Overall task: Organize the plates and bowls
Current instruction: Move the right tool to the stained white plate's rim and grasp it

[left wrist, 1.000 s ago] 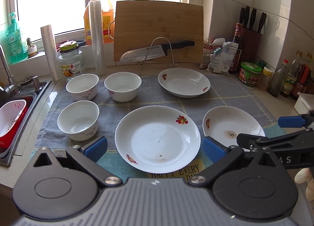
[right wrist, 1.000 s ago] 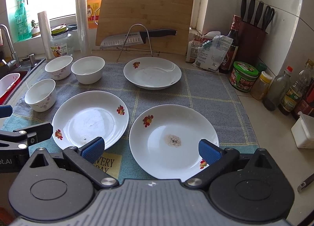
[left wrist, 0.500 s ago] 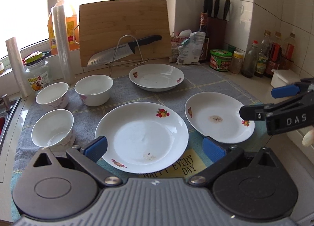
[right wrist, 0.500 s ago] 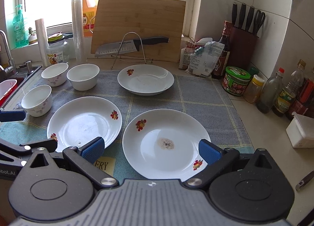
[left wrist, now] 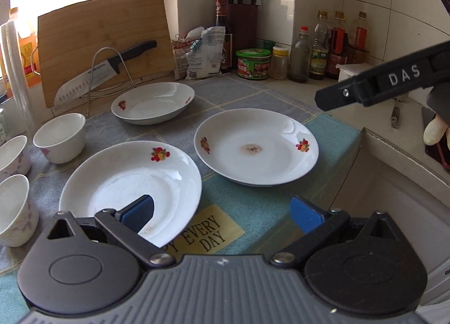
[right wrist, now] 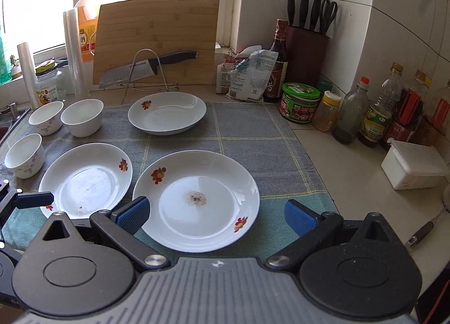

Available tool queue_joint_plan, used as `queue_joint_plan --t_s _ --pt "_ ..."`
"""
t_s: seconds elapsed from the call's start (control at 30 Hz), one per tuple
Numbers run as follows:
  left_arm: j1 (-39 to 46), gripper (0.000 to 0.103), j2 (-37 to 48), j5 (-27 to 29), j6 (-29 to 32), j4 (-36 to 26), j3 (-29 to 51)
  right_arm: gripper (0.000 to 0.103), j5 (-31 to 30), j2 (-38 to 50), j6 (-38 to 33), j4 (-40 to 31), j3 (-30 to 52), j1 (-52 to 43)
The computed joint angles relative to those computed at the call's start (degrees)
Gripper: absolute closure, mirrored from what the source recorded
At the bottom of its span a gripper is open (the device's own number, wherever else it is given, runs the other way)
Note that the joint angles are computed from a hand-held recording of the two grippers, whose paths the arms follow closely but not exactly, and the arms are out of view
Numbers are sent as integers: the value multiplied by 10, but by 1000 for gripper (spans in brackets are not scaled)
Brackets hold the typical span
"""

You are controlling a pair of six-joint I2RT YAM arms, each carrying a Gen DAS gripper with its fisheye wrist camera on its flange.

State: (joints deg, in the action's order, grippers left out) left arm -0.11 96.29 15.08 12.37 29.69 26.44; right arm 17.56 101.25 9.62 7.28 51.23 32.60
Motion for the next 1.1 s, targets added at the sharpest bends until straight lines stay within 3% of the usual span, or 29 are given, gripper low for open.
queue_joint_plan --t_s 0.23,0.5,0.87,1.1 --pt "-67 1 71 -45 -9 0 45 0 -42 18 -32 19 12 -58" --pt "-116 1 146 -91 -74 -26 115 0 -108 66 -78 4 63 -115" --pt "-149 1 214 -142 -143 -52 188 0 -214 175 -140 -40 183 -173" --pt "-166 1 243 -188 -160 -16 203 0 -282 272 -183 -112 296 -183"
